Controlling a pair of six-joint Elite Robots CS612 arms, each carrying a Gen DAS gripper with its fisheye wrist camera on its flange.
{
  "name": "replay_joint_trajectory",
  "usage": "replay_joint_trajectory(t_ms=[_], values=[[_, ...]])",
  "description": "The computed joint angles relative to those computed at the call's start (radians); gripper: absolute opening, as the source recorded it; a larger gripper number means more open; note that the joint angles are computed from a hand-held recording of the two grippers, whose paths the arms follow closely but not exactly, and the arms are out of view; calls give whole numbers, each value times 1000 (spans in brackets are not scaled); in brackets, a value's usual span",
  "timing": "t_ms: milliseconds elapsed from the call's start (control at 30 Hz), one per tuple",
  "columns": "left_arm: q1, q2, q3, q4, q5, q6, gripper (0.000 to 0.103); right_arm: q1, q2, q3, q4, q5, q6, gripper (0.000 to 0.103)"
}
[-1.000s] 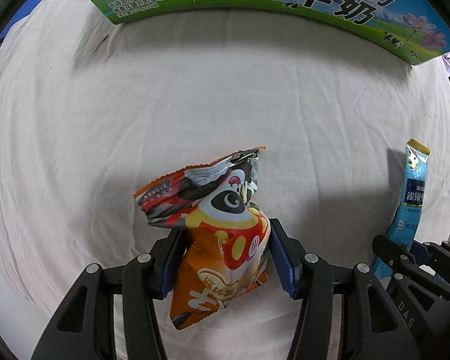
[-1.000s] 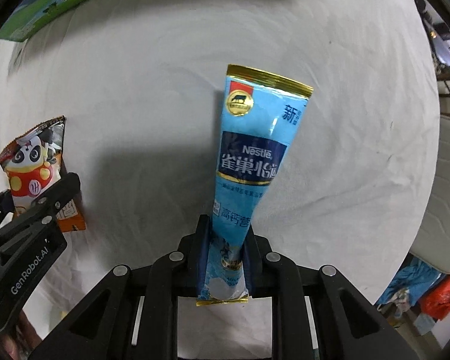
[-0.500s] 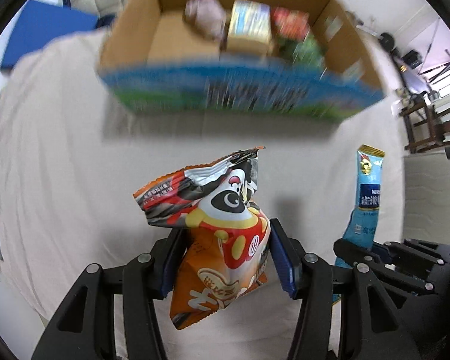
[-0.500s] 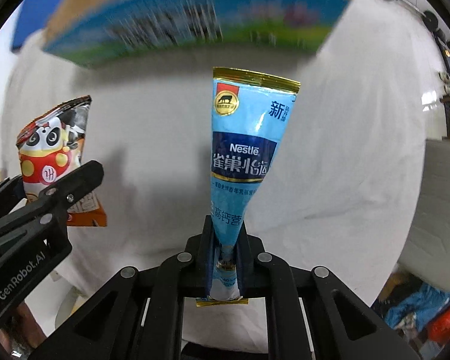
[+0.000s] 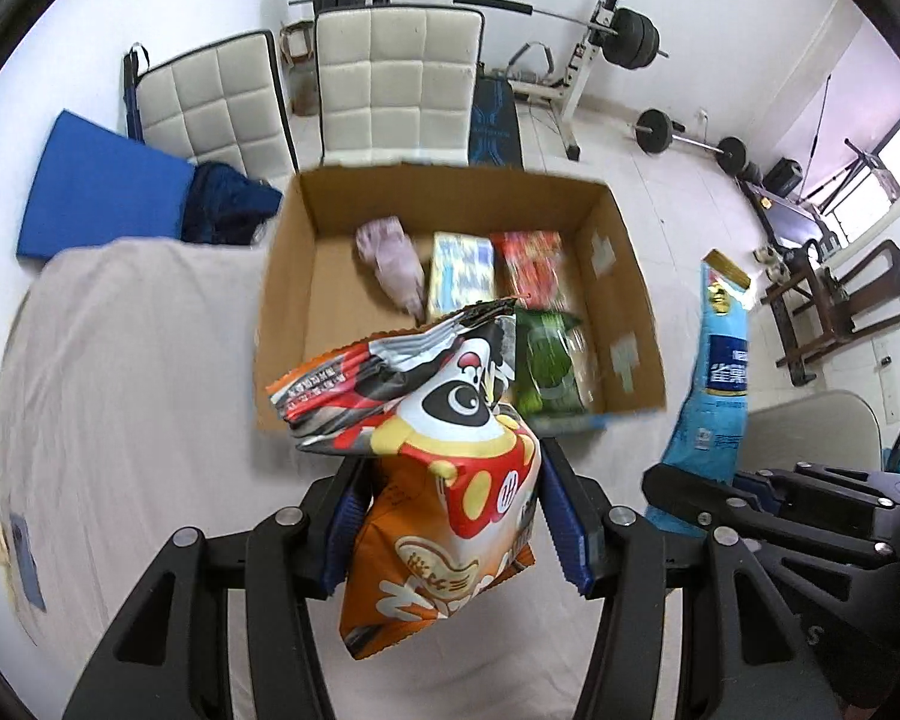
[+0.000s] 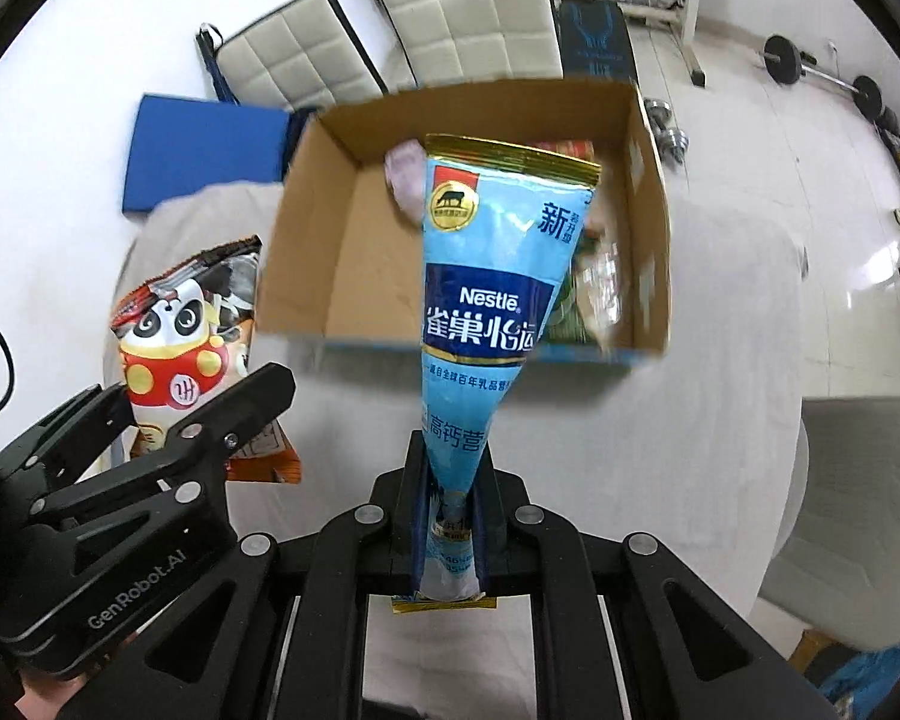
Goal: Organize soft objects
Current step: 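Carry the panda bag and blue tube into the box and open both tools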
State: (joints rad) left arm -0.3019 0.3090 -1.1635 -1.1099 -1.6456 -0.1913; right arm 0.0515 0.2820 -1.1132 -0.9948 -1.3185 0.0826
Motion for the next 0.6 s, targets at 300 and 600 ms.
replay_joint_trajectory(t_ms=[300, 600], values=[[38, -100, 294, -103, -25, -2, 51, 8, -137, 355, -209, -66, 76, 12], [59, -185, 585, -161, -72, -1, 51, 12, -181, 610, -328, -88, 162, 12]])
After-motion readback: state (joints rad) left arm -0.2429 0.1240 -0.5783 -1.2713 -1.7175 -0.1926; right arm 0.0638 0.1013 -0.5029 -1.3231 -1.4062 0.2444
